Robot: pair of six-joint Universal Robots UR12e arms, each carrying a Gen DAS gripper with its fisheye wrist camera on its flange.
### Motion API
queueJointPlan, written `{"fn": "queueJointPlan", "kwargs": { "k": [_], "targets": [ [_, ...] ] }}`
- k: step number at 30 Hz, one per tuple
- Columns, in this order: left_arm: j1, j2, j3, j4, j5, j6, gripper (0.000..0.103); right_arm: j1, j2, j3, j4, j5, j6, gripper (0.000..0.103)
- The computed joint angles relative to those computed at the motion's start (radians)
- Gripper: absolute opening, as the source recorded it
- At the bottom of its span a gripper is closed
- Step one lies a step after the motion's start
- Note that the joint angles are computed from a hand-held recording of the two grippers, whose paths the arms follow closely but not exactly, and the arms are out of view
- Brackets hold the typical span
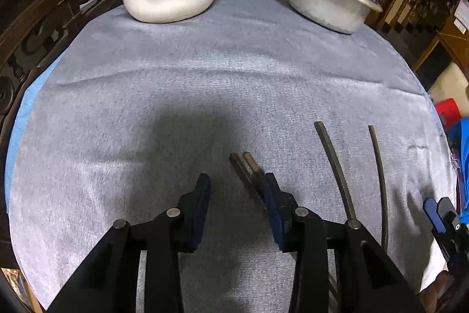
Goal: Organize utensils
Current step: 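Lower both open tools toward the dark brown chopsticks lying on the cloth, then close the left tool on one dark chopstick while the right tool closes on another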
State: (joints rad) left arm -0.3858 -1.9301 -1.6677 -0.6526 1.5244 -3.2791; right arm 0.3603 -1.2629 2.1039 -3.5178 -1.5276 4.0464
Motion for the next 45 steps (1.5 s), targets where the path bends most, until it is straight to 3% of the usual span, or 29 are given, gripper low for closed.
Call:
{"fn": "queueJointPlan", "kwargs": {
  "k": [1, 3, 6, 11, 14, 19, 25, 32, 35, 45],
  "targets": [
    [0.003, -0.003, 0.008, -0.017, -0.021, 0.007, 0.023, 0.0, -0.001, 0.001, 0.001, -0.003, 0.001, 0.042],
    [0.006, -0.01, 0.023, -0.042, -0.053, 0.024, 0.011, 0.0, -0.002, 0.002, 0.007, -0.006, 0.005, 0.042],
    [-0.006, -0.013, 0.032, -0.054, -0.018, 0.101, 0.01, -0.001, -0.003, 0.004, 0.008, -0.011, 0.014, 0.042],
    [-0.009, -0.023, 0.064, -0.107, -0.002, 0.304, 0.01, -0.001, -0.003, 0.003, 0.009, -0.014, 0.023, 0.042],
    [-0.007, -0.036, 0.092, -0.148, 0.001, 0.362, 0.01, 0.0, -0.002, 0.002, 0.011, -0.015, 0.021, 0.042],
    [0.024, -0.034, 0.095, -0.183, -0.091, 0.284, 0.009, -0.002, -0.001, 0.001, 0.012, -0.014, 0.02, 0.042],
    [0.046, -0.018, 0.071, -0.201, -0.172, 0.111, 0.009, -0.004, 0.0, 0.002, 0.002, -0.003, 0.018, 0.042],
    [0.041, -0.049, 0.112, -0.225, -0.17, -0.022, 0.01, -0.005, 0.0, 0.004, -0.003, 0.006, 0.018, 0.042],
    [0.043, -0.067, 0.139, -0.253, -0.202, -0.085, 0.021, -0.005, 0.001, 0.005, -0.007, 0.005, 0.022, 0.042],
    [0.053, -0.023, 0.08, -0.22, -0.23, -0.146, 0.024, -0.006, 0.003, 0.002, -0.006, 0.011, 0.019, 0.042]
  ]
}}
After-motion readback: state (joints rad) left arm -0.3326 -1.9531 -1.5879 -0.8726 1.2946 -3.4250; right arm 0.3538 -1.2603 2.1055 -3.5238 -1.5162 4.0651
